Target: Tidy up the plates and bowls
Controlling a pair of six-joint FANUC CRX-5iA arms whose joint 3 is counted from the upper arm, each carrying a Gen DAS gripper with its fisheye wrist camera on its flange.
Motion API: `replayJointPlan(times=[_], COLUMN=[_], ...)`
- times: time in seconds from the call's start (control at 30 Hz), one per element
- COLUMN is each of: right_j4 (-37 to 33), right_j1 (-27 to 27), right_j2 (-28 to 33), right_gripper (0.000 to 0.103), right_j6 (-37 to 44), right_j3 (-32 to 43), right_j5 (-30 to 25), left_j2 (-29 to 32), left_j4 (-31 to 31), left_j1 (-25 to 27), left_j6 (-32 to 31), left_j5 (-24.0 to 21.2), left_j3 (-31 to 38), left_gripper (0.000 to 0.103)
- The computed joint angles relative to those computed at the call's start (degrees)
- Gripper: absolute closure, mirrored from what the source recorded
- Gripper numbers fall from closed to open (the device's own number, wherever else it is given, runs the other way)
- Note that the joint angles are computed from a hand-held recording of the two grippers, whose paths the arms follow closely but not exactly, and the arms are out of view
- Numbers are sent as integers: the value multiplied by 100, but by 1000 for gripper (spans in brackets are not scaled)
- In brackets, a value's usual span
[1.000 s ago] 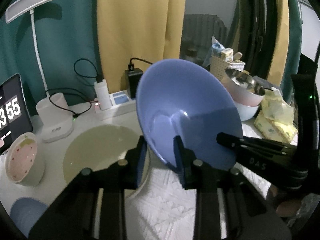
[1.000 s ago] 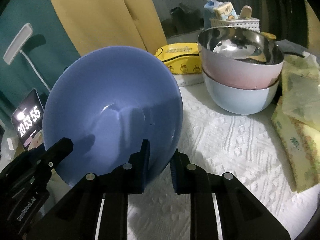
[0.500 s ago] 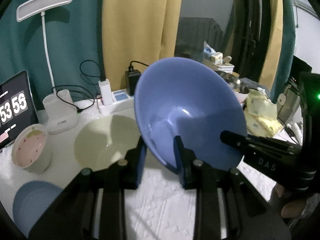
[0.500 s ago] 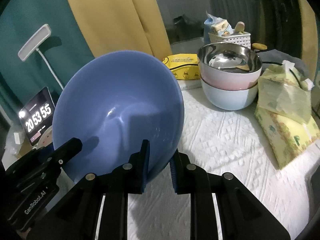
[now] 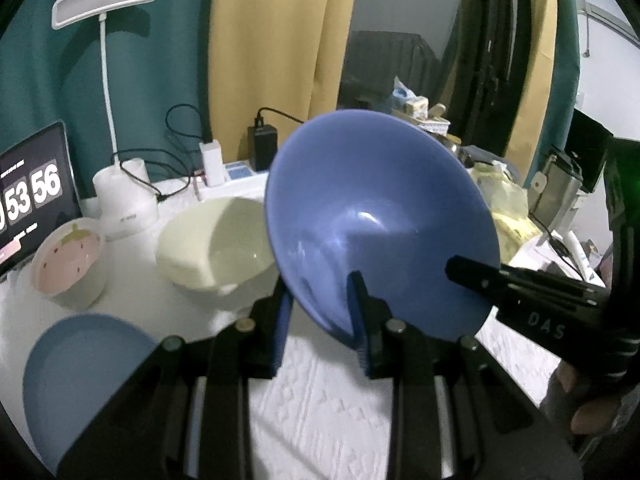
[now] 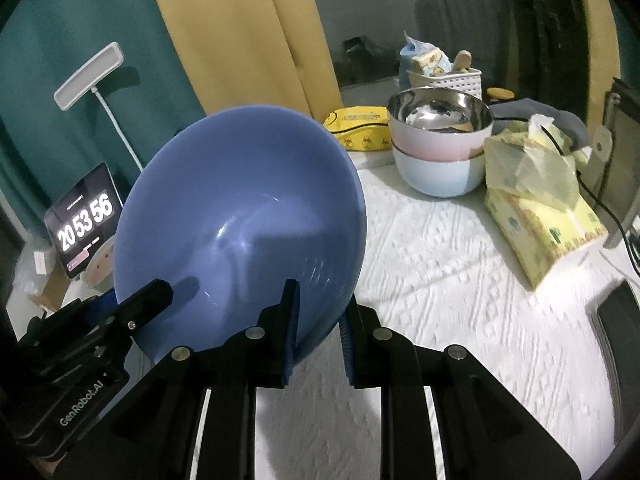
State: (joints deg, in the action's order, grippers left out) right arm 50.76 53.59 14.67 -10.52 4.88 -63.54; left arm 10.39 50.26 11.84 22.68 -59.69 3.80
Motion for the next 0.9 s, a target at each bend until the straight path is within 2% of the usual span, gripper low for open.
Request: replayJointPlan(times=[0.33,0.63,0.9], right_j4=[-113,-333,-534], right_j1=[315,512,645], right_j2=[-55,84,126], right_gripper=[82,82,78], right_j6=[-171,-111,-122], right_j3=[-45,211,334], right_j5=[-236,-534,-651], left_j2=[-272,-436,-497], left_j4=[-57,-172,-334], left_j1=[297,536,690], left_j6=[-97,-145,-99], left_j5=[-329,-577,-826], left_j3=[-321,-513,-539], left_gripper=[75,75,75])
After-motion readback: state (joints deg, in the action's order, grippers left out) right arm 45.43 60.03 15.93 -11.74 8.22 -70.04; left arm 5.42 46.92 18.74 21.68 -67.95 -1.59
